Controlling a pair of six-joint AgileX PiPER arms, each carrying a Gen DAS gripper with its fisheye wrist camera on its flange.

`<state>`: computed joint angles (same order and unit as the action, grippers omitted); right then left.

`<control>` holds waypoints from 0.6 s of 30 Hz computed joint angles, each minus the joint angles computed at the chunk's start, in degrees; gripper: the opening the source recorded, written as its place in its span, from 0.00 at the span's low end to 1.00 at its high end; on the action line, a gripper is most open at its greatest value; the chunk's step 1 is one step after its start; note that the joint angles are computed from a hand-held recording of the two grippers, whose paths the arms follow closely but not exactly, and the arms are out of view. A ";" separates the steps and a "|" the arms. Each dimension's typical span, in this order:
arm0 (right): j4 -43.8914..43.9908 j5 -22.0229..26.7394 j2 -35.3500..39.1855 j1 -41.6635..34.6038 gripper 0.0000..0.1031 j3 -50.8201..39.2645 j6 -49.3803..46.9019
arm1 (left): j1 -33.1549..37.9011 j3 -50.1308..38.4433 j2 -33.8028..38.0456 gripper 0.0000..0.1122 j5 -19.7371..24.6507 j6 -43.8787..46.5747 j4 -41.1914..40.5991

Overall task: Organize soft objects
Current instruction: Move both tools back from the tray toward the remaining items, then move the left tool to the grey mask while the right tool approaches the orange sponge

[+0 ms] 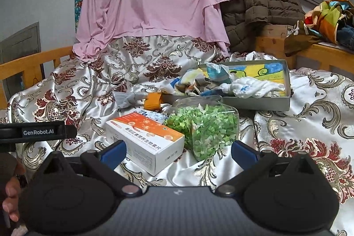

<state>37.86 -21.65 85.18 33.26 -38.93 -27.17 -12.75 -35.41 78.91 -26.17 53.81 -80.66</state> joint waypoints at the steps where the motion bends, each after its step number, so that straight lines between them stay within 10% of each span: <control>1: -0.27 -0.15 0.09 0.08 1.00 0.00 -0.02 | 0.34 -0.23 0.13 0.91 0.51 0.17 0.02; 18: 5.29 1.66 5.79 -0.99 1.00 -6.85 -5.83 | 8.02 -1.08 1.93 0.91 5.92 -24.40 20.23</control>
<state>43.14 -19.99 90.97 32.28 -45.78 -32.99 -4.73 -36.49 80.84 -20.26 29.41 -60.42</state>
